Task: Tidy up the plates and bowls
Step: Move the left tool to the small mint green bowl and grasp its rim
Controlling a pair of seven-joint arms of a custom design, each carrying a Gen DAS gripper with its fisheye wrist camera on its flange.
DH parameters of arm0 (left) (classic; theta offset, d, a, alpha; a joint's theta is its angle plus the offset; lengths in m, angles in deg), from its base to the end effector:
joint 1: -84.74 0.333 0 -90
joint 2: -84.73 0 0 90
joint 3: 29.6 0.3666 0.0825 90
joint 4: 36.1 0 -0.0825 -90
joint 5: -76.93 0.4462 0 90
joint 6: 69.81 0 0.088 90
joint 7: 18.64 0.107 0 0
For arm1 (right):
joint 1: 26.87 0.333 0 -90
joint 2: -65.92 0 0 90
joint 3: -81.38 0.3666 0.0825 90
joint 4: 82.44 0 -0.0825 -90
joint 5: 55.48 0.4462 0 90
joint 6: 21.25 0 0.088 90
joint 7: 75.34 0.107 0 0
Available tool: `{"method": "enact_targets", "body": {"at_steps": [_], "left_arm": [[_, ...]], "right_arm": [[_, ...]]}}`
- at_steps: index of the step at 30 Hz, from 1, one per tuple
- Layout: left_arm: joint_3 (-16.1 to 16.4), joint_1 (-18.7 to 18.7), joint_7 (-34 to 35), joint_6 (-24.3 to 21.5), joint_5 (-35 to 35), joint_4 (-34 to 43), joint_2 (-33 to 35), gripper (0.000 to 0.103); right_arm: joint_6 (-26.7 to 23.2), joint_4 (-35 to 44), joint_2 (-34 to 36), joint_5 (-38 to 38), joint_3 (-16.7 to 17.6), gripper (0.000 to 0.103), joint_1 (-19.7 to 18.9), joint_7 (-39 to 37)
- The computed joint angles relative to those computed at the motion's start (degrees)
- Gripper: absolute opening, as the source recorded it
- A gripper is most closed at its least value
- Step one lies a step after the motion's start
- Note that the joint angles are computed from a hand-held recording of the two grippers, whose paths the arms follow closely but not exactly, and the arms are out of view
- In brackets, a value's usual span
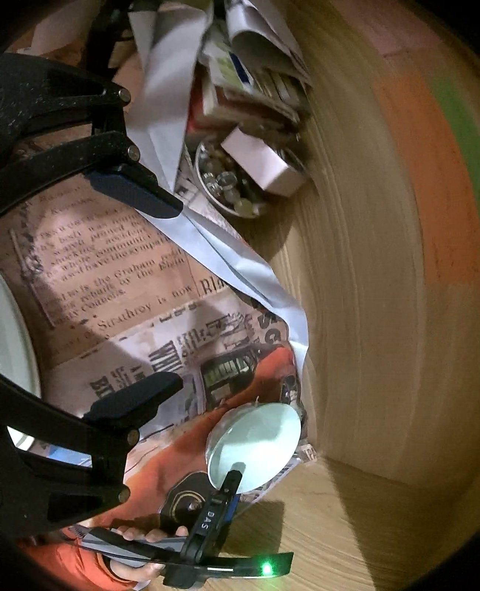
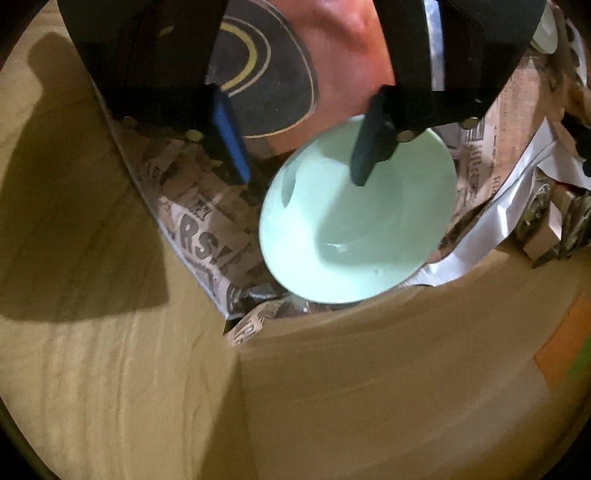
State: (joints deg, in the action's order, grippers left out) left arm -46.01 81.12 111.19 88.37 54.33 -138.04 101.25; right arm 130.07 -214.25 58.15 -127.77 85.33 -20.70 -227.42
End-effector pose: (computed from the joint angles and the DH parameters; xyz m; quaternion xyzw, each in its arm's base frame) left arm 0.7150 -0.2203 0.4985 -0.3961 0.8394 -0.3274 0.1770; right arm 0.5521 0.1244 0.4559 -0.3104 0.8412 -0.3176 0.3085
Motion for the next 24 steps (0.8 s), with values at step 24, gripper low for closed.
{"method": "enact_targets", "body": {"at_steps": [24], "left_arm": [[2.2, -3.8, -8.2, -4.6, 11.8, 5.0, 5.0, 0.077]], "right_arm": [[10.6, 1.0, 1.5, 1.6, 1.5, 0.023, 3.0, -14.2]]}}
